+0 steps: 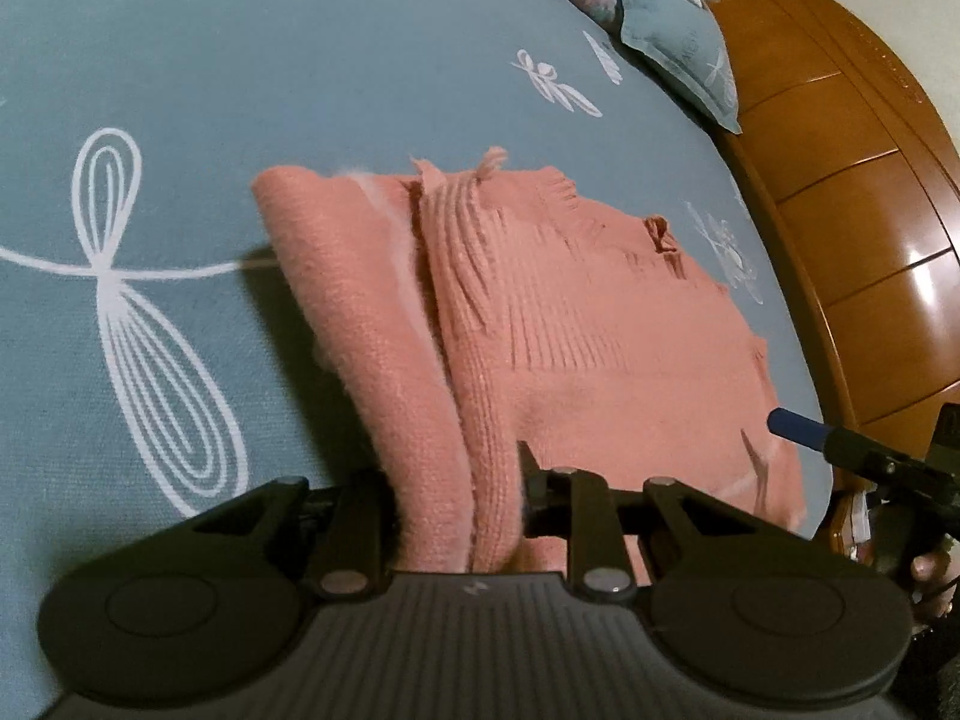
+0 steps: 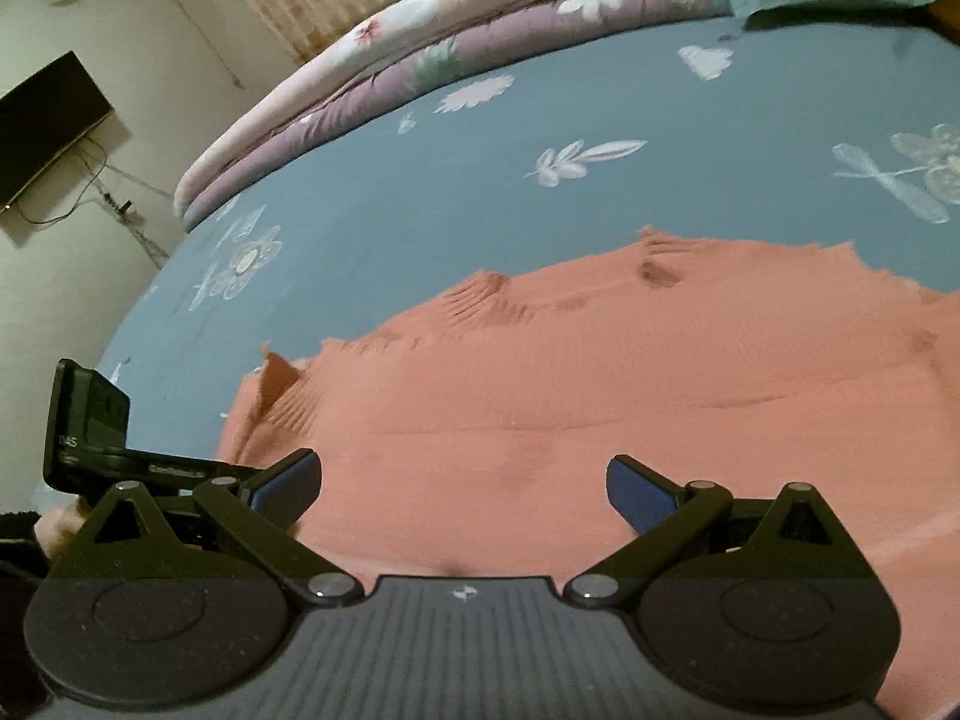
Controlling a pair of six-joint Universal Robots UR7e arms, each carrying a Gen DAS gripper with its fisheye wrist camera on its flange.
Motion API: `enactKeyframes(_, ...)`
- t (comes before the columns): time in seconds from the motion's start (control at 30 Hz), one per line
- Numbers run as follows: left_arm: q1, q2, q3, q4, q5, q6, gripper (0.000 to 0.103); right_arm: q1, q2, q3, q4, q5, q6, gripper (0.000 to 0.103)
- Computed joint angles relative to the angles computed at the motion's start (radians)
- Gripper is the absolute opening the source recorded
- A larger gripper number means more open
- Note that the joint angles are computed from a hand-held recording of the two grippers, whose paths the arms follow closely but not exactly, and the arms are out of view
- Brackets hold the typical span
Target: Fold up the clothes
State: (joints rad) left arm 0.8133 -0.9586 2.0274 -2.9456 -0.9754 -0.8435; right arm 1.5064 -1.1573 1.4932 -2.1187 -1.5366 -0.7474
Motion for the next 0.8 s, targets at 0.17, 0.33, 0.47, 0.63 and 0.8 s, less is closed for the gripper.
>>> enactKeyframes(0.17, -0.009, 0.008, -0.02, 0.038, 0.023, 0.008, 0.025, 0.017, 0.007, 0.042, -0.011, -0.035, 0.01, 0.103)
enactKeyframes(0.33, -0.012, 0.015, -0.019, 0.022, 0.031, 0.022, 0.026, 0.023, 0.04, 0.074, -0.102, -0.069, 0.038, 0.103)
enactKeyframes(0.47, -0.012, 0.011, 0.001, -0.019, 0.024, 0.033, 0.026, 0.037, 0.111, 0.052, -0.21, -0.061, 0.033, 0.103)
enactKeyframes(0.63, 0.0, 0.006, 0.017, -0.064, -0.003, 0.069, 0.026, 0.075, 0.195, 0.019, -0.333, -0.122, 0.038, 0.103)
enactKeyframes(0.8, 0.01, 0.001, 0.038, -0.117, -0.031, 0.095, 0.026, 0.097, 0.221, 0.03, -0.403, -0.189, 0.02, 0.103)
